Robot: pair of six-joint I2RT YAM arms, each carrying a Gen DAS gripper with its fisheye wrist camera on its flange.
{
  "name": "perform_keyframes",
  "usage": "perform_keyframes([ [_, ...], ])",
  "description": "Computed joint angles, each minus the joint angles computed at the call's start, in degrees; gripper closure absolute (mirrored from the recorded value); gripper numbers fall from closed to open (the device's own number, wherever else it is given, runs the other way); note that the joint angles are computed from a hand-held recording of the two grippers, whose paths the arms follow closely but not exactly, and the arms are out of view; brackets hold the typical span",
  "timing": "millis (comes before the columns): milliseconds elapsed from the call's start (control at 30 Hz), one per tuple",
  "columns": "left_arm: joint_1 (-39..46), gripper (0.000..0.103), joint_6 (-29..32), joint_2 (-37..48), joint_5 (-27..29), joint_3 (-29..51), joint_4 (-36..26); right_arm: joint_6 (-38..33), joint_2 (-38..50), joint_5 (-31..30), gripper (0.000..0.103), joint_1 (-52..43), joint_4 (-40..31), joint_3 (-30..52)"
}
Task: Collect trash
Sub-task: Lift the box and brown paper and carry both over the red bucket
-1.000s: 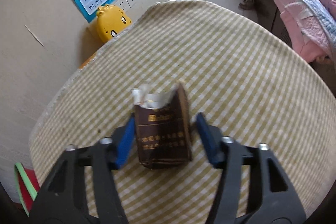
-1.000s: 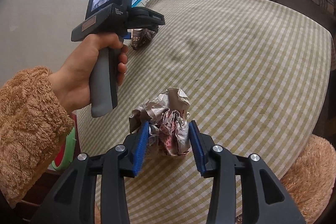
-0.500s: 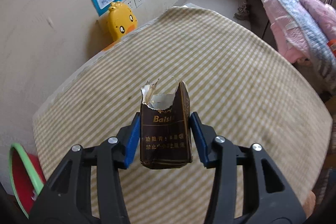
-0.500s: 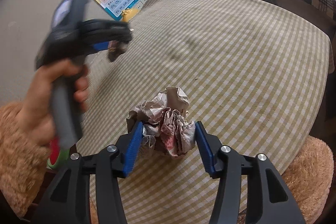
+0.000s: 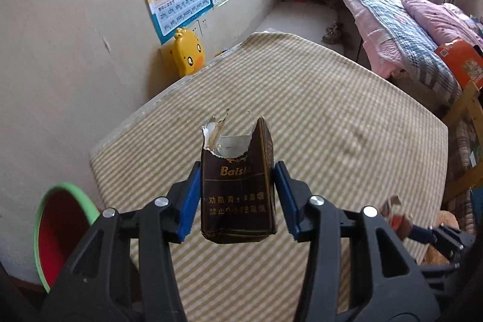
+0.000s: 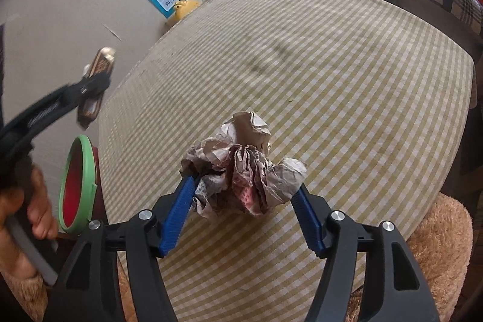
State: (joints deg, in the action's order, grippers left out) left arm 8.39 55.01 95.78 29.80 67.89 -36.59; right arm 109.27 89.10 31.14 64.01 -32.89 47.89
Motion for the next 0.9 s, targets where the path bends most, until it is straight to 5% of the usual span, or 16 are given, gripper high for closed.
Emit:
perform_keyframes([
  [467, 6.8, 0.057, 2.6, 3.2, 5.5, 7.3, -7.4, 8.9, -0.1, 1.6, 0.038, 3.6, -11.7, 5.2],
  [633, 7.9, 0.057, 5.1, 3.9, 6.1, 7.9, -9.0, 4.4, 0.0, -0.3, 0.038, 0.4, -9.6, 5.1],
  [900, 9.4, 0.056, 6.6, 5.0, 6.6, 9.1, -10.3, 1.0, -0.7, -4.8, 0.038, -5.0, 3.1, -0.7],
])
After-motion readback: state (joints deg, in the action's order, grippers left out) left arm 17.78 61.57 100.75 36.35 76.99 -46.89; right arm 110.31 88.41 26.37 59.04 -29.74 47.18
